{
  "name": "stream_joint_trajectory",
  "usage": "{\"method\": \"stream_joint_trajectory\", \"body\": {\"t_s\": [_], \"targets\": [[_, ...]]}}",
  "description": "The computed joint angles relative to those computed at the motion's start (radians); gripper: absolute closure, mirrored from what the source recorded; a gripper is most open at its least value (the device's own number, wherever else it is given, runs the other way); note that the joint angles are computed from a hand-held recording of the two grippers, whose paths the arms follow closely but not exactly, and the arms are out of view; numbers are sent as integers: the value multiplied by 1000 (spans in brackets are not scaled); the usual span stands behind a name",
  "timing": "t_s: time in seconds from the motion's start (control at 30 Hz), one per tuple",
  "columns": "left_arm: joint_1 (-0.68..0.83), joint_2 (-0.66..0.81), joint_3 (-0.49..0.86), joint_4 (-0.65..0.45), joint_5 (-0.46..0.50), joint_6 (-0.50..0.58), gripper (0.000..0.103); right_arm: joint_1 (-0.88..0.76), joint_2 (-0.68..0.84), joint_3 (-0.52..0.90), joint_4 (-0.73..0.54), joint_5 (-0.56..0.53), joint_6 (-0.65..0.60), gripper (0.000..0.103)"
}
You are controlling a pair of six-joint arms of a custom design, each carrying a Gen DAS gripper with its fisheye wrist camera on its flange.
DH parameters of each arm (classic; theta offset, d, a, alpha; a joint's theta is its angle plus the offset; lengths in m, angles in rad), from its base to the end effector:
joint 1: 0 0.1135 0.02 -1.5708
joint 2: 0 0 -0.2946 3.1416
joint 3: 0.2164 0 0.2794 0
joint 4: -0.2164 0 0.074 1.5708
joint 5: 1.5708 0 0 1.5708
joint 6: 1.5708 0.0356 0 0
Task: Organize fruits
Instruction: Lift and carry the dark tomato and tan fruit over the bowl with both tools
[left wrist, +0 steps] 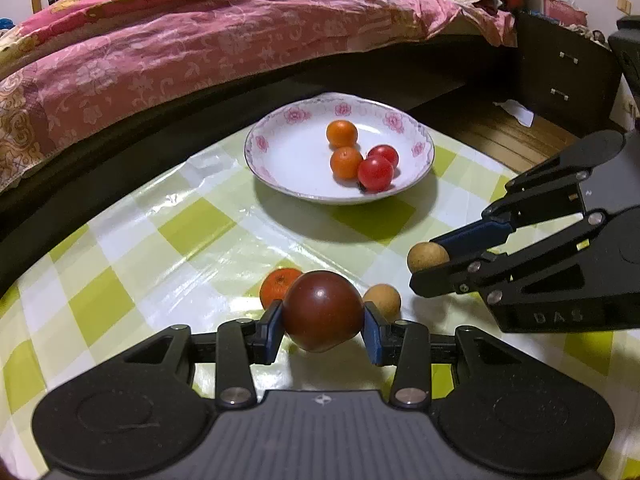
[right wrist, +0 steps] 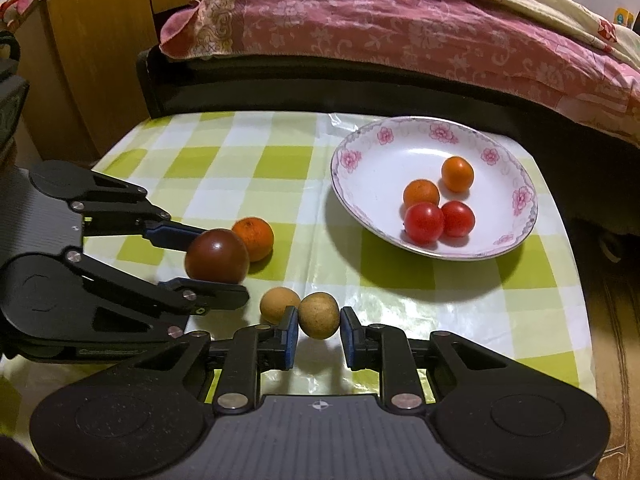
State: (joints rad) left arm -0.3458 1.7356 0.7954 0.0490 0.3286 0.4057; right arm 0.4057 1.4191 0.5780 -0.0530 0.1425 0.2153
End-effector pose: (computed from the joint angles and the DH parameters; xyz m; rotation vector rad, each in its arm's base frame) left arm 0.3210 -0.1279 0.1353 1.0238 2.2072 -0.3768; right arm 0.2506 0.1021 0.1561 -0.1719 2.4488 0.0971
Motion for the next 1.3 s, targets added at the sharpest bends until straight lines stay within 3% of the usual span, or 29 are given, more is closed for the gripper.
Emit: {"method": "stream_joint_trajectory", "body": {"t_s": [0.77,1.3], "targets": [[-56,10,58,63,-29,-58,56,-25,-63,-5,16,40,27,84],[-116,184,221,118,-87,-89,56,-152,31,45,99,58,21,82]]}}
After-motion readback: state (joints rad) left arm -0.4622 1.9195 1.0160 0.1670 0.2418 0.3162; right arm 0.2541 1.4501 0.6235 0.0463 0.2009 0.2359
